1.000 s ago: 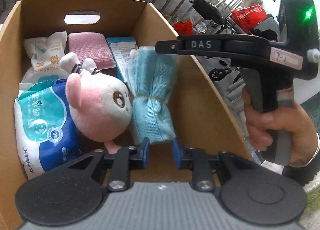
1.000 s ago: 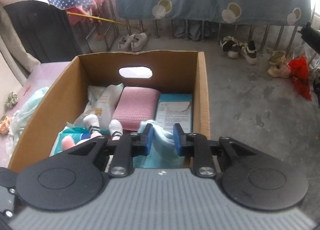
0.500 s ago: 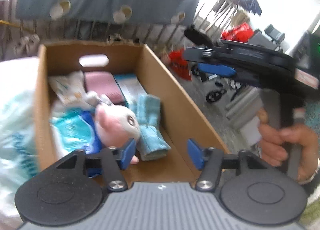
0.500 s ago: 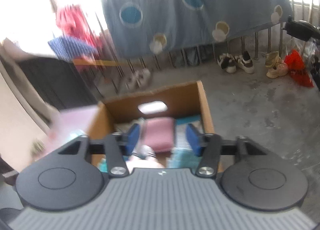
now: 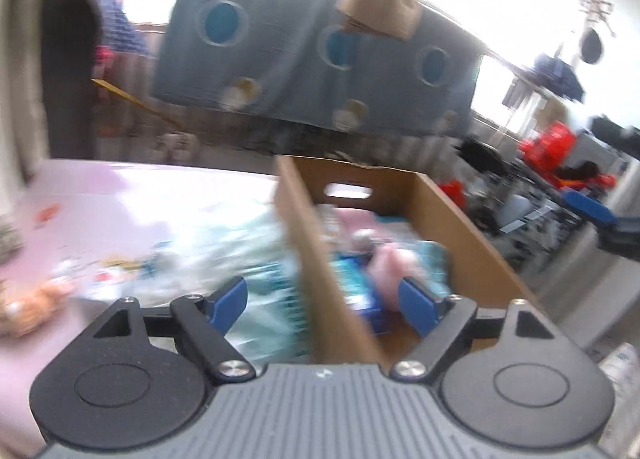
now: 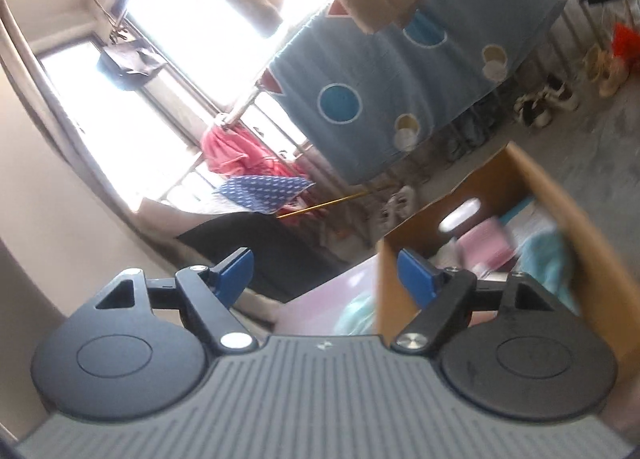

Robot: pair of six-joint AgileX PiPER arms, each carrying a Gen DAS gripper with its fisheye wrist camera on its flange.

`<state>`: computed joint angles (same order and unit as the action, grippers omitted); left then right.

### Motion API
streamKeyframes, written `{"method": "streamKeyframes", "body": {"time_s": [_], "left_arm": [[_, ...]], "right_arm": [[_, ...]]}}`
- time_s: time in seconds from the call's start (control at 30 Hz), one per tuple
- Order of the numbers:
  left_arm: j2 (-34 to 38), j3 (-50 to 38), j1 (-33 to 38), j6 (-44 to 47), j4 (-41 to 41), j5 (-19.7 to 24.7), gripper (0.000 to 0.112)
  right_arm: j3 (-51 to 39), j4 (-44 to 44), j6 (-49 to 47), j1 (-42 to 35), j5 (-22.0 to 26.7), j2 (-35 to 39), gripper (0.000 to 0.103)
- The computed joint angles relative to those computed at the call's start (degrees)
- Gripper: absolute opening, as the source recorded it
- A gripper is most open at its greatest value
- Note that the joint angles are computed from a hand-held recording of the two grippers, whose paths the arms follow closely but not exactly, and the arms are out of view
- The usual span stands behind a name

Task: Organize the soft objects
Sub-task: 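Move both grippers back to the table toward the white yogurt cup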

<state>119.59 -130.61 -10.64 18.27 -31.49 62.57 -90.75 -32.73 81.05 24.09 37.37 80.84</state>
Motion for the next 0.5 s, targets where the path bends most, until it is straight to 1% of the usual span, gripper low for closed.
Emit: {"method": "streamKeyframes", "body": {"time_s": [0.1, 0.23, 0.33, 0.5], "left_arm": [[-4.24, 8.28, 3.9, 2.0, -1.05, -3.27, 0.084], [-6.36, 12.99, 8.17, 2.77, -1.96, -4.68, 0.084], [-7.75, 16.44, 10.02, 3.44, -1.27, -6.88, 0.084], [-9.67, 20.31, 13.12, 5.0, -1.18, -8.35, 0.084]], "right_arm": [[2.08, -9.2, 12.17, 6.79, -0.31, 1.73, 0.08], [3.2, -15.67, 23.79, 11.85, -3.13, 5.82, 0.081], [2.16, -17.19, 28.73, 13.84, -5.0, 9.64, 0.081], [-1.05, -16.78, 31.88, 15.23, -6.89, 15.74, 0.081]]}}
